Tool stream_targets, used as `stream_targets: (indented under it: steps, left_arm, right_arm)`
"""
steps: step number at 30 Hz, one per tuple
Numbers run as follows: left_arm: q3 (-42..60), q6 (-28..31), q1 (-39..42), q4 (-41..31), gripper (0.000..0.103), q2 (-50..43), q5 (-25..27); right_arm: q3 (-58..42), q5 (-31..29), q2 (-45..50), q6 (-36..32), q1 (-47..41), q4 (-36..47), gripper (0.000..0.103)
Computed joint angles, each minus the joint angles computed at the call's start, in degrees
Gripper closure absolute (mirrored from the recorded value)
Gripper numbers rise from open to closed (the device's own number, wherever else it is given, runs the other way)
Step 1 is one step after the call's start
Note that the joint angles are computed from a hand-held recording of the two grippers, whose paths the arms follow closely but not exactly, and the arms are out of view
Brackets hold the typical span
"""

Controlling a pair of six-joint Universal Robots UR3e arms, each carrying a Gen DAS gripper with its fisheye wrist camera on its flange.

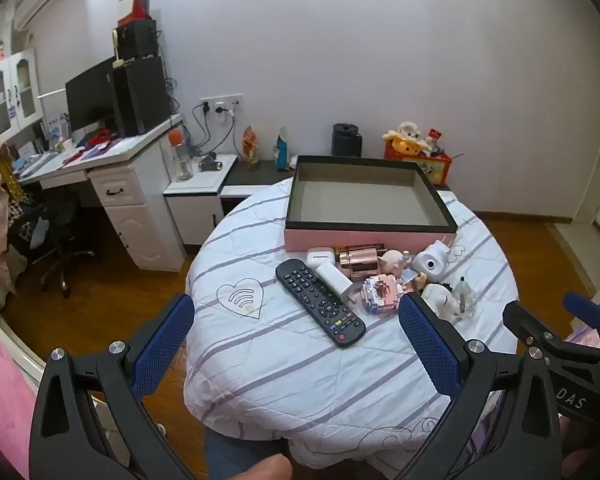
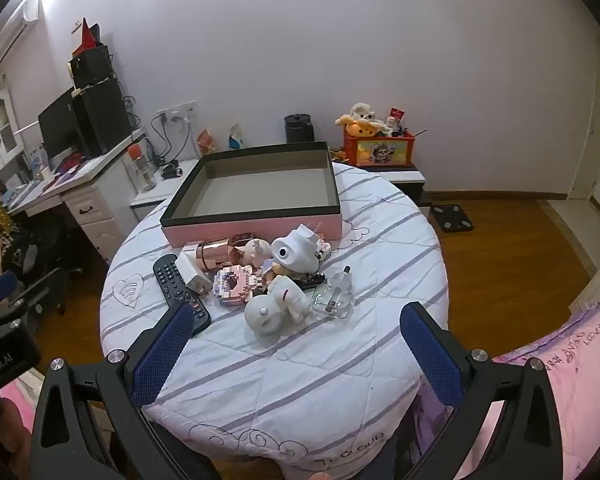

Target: Organize rigid objects

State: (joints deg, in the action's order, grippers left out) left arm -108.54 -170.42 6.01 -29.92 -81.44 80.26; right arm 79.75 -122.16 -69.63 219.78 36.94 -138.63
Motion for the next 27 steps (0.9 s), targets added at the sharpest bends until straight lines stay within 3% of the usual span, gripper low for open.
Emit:
stream_targets:
  steps: [5,8,13,20,27]
  left_arm:
    - [-1.72,-1.29,-2.3,3.93,0.0,-0.23,4.22]
    - [-0.51,2.76,1.56,0.53,0.0,0.07,-2.13]
    - [-2.38,6.39,6.03,-0.74,0.0,2.92,-7.51]
    - [-1.64,6.45,6.42,-2.8,0.0,3.33,-8.95]
    - [-1.71,1.48,2.58,-0.18,0.0,2.64,-3.19]
  right_arm:
    - [-2.74,-0.91,0.26,0.08,0.73,4.19,0.0]
    - [-11.84,-5.31,4.95,2.52,3.47,12.51,0.0]
    - [-18.33,-7.93,7.28,6.68,5.72,18.97,0.0]
    - [-19.45,-8.33,7.87,6.46,5.66,19.85,0.0]
    - [-15.64,-6.42,5.86,1.51,4.46,15.09,0.0]
